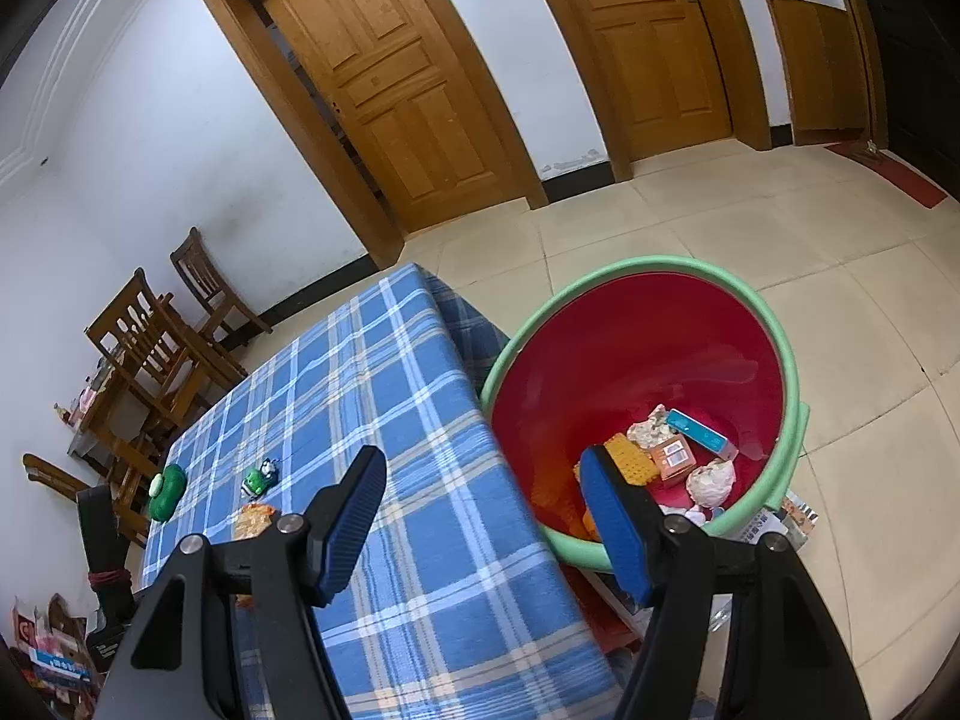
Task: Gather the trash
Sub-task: 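Lift the snack packet with the left gripper while the right tool approaches the green toy figure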
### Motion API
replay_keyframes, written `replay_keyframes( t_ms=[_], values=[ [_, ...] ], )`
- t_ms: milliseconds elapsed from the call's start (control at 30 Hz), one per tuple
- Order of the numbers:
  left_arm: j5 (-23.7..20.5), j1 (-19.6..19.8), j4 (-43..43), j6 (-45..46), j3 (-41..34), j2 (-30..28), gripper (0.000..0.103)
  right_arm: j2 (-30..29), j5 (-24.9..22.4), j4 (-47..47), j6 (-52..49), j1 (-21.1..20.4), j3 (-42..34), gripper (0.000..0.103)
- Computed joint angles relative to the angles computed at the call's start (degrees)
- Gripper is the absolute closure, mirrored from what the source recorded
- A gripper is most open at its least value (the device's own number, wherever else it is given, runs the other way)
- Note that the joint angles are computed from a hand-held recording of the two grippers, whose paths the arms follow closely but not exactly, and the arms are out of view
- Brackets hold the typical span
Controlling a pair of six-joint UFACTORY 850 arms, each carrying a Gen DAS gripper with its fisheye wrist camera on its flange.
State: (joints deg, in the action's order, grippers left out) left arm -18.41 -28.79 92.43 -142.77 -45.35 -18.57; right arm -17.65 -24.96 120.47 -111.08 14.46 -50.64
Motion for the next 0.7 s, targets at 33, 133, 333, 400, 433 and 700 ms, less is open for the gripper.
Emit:
replay_keyframes(
  t_ms=[33, 133, 333, 400, 433, 700],
  values=[
    [-0.18, -0.03, 0.11, -0.4, 0.24, 0.19, 0.062, 0.08, 0.01, -0.22, 0.09, 0.22, 0.02, 0.033],
    [-0.72, 0.01, 1.08, -2.07, 1.17, 1.12, 0.062, 0.14, 0.05, -1.14, 0.65, 0.95, -0.12, 0.033],
    [-4.07, -0.01, -0.81, -1.73, 3.75, 4.21, 0.062, 0.0, 0.6, -3.29, 1.95, 3.19, -0.9, 0.033],
    [-4.8, 0.32, -0.63, -2.53, 4.85, 5.43, 0.062, -0.25, 0.84, -4.63, 3.08, 4.05, -1.42, 0.033],
    [-5.2, 0.51, -0.59, -2.84, 5.4, 6.05, 0.062, -0.34, 0.98, -5.2, 3.44, 4.58, -1.68, 0.033],
    [-7.86, 2.52, -1.16, -2.71, 8.66, 10.01, 0.062, -1.19, 1.84, -9.8, 7.23, 8.52, -4.1, 0.033]
  ],
)
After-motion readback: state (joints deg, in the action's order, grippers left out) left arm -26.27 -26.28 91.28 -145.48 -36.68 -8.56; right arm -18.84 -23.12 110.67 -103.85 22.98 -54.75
